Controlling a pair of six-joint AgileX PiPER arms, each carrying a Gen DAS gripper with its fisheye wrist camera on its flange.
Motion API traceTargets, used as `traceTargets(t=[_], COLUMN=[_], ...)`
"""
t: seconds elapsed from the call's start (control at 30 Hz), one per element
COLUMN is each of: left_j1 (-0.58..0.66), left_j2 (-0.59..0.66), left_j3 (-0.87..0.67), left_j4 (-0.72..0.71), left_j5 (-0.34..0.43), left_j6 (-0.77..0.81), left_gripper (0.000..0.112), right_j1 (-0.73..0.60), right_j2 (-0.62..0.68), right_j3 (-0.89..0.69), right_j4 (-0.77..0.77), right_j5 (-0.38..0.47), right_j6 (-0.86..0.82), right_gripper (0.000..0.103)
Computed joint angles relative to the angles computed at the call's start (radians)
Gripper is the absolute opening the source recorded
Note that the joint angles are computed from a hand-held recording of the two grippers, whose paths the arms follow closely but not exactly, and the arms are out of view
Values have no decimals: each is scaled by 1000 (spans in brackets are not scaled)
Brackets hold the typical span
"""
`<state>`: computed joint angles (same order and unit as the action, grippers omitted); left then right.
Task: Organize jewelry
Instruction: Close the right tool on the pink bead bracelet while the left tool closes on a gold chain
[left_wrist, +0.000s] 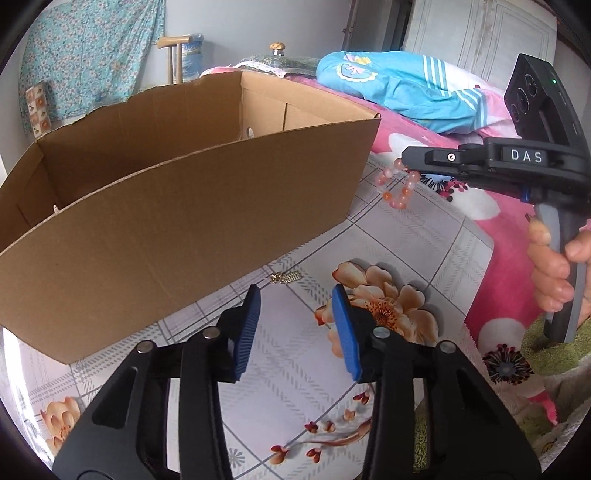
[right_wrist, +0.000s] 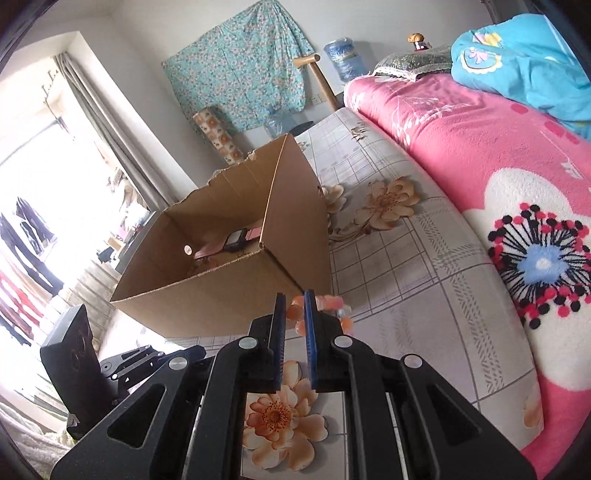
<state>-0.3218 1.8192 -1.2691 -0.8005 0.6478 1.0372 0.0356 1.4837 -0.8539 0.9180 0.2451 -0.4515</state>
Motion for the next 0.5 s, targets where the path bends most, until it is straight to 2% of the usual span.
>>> traceTargets(t=[0.13,0.23,0.33,0.5], left_j1=[-44,-67,-75,-78], left_j2=[44,72,91,127], left_j3=[-50,-87,-115,-161], left_j4=[59,109,156,241], left_j5=[-15,-27,-35,-21], left_j6=[-63,-116,-161,-262], left_gripper=[24,24,24,15], right_j1=[15,8,9,13], right_j2=[77,121,144,172], right_j3=[4,31,34,27], right_j4=[43,274,371,417], right_j5=[15,51,67,80], right_j6=[-54,-259,-353,-399], right_gripper=[10,10,10,10])
